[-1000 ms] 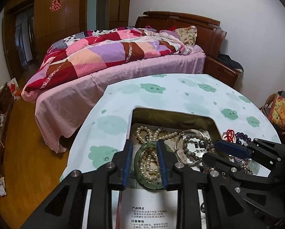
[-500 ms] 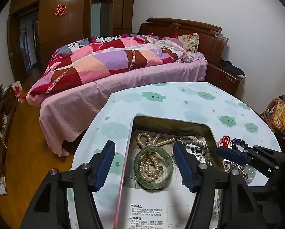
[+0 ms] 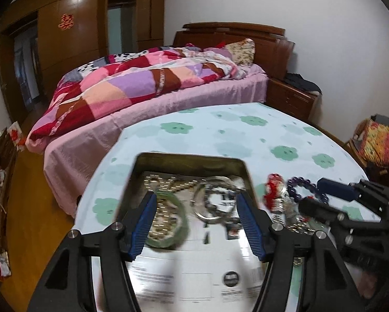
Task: Organize jewelry
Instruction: 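Grasp the red-tasseled watch with the left tool while the right tool grasps the purple bracelet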
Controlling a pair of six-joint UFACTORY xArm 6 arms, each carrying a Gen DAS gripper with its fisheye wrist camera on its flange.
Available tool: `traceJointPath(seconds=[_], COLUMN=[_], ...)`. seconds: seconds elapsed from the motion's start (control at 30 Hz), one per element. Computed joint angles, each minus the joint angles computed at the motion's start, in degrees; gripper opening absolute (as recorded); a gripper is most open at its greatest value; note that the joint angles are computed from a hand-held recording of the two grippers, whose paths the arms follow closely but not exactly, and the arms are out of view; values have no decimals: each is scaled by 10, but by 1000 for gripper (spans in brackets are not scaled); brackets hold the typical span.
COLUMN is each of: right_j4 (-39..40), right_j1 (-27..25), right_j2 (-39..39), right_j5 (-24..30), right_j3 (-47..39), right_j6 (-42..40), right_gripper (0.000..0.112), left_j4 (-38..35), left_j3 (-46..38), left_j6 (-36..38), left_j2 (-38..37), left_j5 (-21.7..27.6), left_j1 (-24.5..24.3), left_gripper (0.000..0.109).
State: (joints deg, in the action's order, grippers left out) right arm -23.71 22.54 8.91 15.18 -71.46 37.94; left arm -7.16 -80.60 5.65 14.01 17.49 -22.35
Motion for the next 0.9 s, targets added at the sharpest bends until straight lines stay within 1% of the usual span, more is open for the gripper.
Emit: traceJointPath(seconds=[0.2,0.33,0.4,0.6,0.73,0.8,0.83,0.9], right_j4=[-34,-29,-15,16,69,118,160,227], right_j1=[-38,-55,-60,-62,-60,-57,-56,-53], right_j2=[-49,-64,-66,-50,-33,-25,-21,-20], right_j5=[9,11,14,21,25,30,29,22], right_j3=[69,94,99,83,68,61,60,64], right_j6=[55,70,65,42,1,-36,-69,-120], right_gripper=[52,52,52,51,50,49,45,35], left_j4=[3,15,28,30,33,33,31,27], left_j3=[1,-1,-3,-10,-15,-17,-17,-18], left_j6=[0,-9,-20,-16,-14,-13,-13,-10], left_j2=[3,8,10,14,18,20,21,22], left_j5=[5,12,16,25,28,28,28,29], left_j1=[-20,-32,-37,-46,-50,-50,-50,-49], left_gripper=[64,64,64,64,64,64,64,64])
